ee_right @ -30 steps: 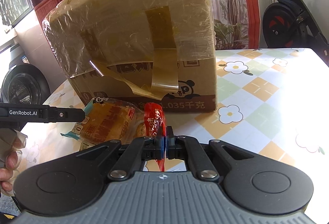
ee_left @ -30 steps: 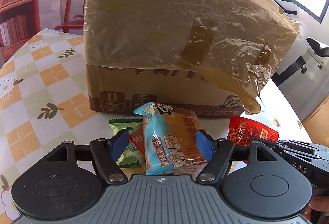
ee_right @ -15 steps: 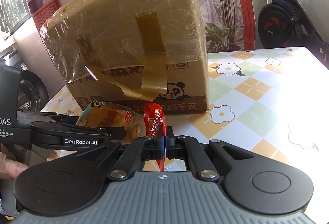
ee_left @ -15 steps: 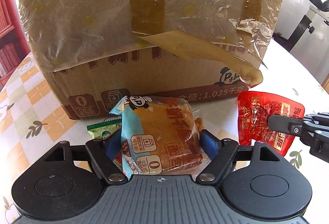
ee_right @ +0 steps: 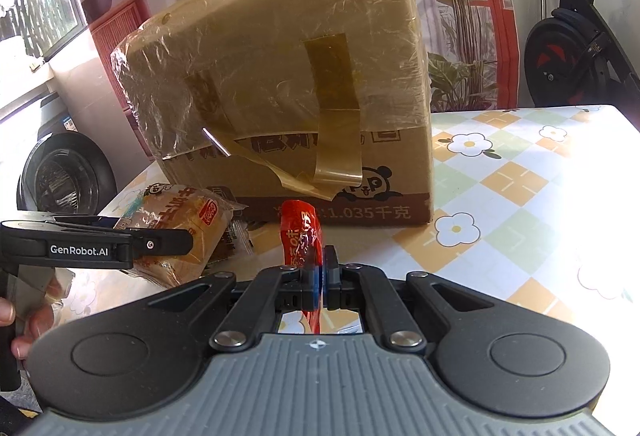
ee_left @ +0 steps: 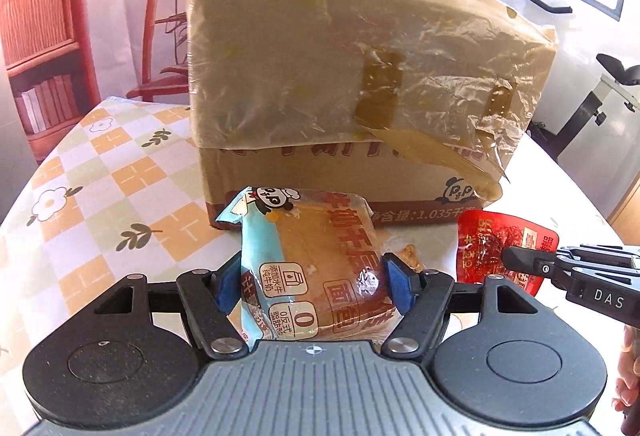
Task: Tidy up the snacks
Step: 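Lift both packets over the box opening and open both tools to drop them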
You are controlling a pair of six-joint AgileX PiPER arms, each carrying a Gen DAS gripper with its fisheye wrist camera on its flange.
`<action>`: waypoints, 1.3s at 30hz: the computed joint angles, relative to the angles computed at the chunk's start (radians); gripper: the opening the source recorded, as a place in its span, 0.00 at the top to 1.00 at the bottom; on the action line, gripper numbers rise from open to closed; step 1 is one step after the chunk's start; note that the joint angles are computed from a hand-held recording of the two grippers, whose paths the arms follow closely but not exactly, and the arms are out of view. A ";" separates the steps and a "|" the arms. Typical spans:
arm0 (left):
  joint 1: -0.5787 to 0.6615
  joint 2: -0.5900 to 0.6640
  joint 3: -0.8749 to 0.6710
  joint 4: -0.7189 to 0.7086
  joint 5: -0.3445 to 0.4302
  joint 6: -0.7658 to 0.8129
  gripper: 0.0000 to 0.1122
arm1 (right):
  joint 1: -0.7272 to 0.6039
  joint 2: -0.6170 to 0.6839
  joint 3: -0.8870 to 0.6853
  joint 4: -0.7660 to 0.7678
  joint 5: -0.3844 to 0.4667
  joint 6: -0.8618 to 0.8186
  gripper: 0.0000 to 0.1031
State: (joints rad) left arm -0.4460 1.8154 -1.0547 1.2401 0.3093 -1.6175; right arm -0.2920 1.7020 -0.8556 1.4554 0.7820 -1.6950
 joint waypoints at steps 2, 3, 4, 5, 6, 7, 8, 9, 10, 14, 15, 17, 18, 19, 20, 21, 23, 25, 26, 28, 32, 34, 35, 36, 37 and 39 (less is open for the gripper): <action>0.020 -0.034 0.024 -0.017 0.001 0.000 0.35 | 0.012 -0.007 0.000 -0.007 0.010 -0.015 0.99; 0.032 -0.056 0.040 -0.019 -0.004 -0.007 0.35 | 0.020 -0.012 0.003 -0.008 0.016 -0.026 0.99; 0.044 -0.079 0.055 -0.013 -0.006 -0.019 0.35 | 0.027 -0.016 0.002 -0.011 0.022 -0.033 0.99; 0.057 -0.104 0.069 -0.005 -0.003 -0.031 0.35 | 0.036 -0.021 0.001 -0.014 0.030 -0.041 0.99; 0.064 -0.132 0.086 0.022 0.004 -0.058 0.35 | 0.042 -0.024 0.000 -0.014 0.037 -0.049 0.99; 0.072 -0.156 0.096 0.041 0.010 -0.072 0.35 | 0.049 -0.030 -0.005 -0.012 0.052 -0.065 0.99; 0.077 -0.181 0.103 0.057 0.020 -0.079 0.35 | 0.052 -0.035 -0.010 -0.004 0.071 -0.078 0.99; 0.080 -0.204 0.110 0.085 0.032 -0.098 0.35 | 0.051 -0.037 -0.018 0.003 0.091 -0.079 0.99; 0.082 -0.231 0.118 0.111 0.044 -0.114 0.35 | 0.050 -0.041 -0.033 0.017 0.121 -0.075 0.99; 0.097 -0.289 0.087 0.175 0.070 -0.138 0.35 | 0.039 -0.059 -0.094 0.082 0.207 -0.077 0.99; 0.100 -0.298 0.072 0.188 0.076 -0.135 0.35 | 0.038 -0.062 -0.114 0.095 0.218 -0.072 0.99; 0.095 -0.296 0.024 0.212 0.089 -0.123 0.35 | 0.039 -0.061 -0.179 0.116 0.232 -0.033 0.99; 0.093 -0.291 -0.004 0.206 0.090 -0.098 0.35 | 0.044 -0.057 -0.217 0.124 0.227 -0.007 0.99; 0.091 -0.277 -0.042 0.186 0.088 -0.063 0.35 | 0.049 -0.046 -0.257 0.130 0.220 0.020 0.99; 0.085 -0.266 -0.079 0.159 0.089 -0.029 0.35 | 0.056 -0.035 -0.297 0.136 0.209 0.052 0.99; 0.081 -0.252 -0.114 0.137 0.085 0.004 0.35 | 0.063 -0.023 -0.336 0.140 0.196 0.083 0.99; 0.072 -0.215 -0.191 0.083 0.089 0.086 0.35 | 0.079 0.005 -0.417 0.141 0.158 0.143 0.99; 0.069 -0.160 -0.283 0.009 0.085 0.187 0.35 | 0.096 0.028 -0.477 0.130 0.111 0.190 0.99; 0.076 -0.132 -0.327 -0.041 0.072 0.250 0.35 | 0.102 0.040 -0.505 0.117 0.089 0.215 0.99; 0.091 -0.060 -0.437 -0.160 0.052 0.392 0.35 | 0.114 0.067 -0.557 0.085 0.046 0.281 0.99; 0.114 0.123 -0.717 -0.472 0.115 0.743 0.35 | 0.159 0.132 -0.654 -0.027 -0.053 0.488 0.99; 0.122 0.203 -0.845 -0.607 0.168 0.891 0.35 | 0.178 0.162 -0.693 -0.069 -0.071 0.565 0.99; 0.133 0.237 -0.894 -0.664 0.184 0.946 0.35 | 0.187 0.179 -0.716 -0.089 -0.076 0.605 0.99; 0.139 0.262 -0.930 -0.704 0.199 0.982 0.35 | 0.194 0.193 -0.734 -0.107 -0.079 0.640 0.99; 0.150 0.285 -0.966 -0.761 0.212 1.031 0.35 | 0.200 0.207 -0.752 -0.125 -0.078 0.668 0.98; 0.168 0.317 -1.016 -0.850 0.243 1.101 0.35 | 0.212 0.225 -0.768 -0.146 -0.089 0.704 0.98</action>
State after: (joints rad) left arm -0.2777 2.1319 -2.0704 0.3900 0.5521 -0.5162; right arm -0.0802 1.9268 -1.6238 1.3093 0.6933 -0.9915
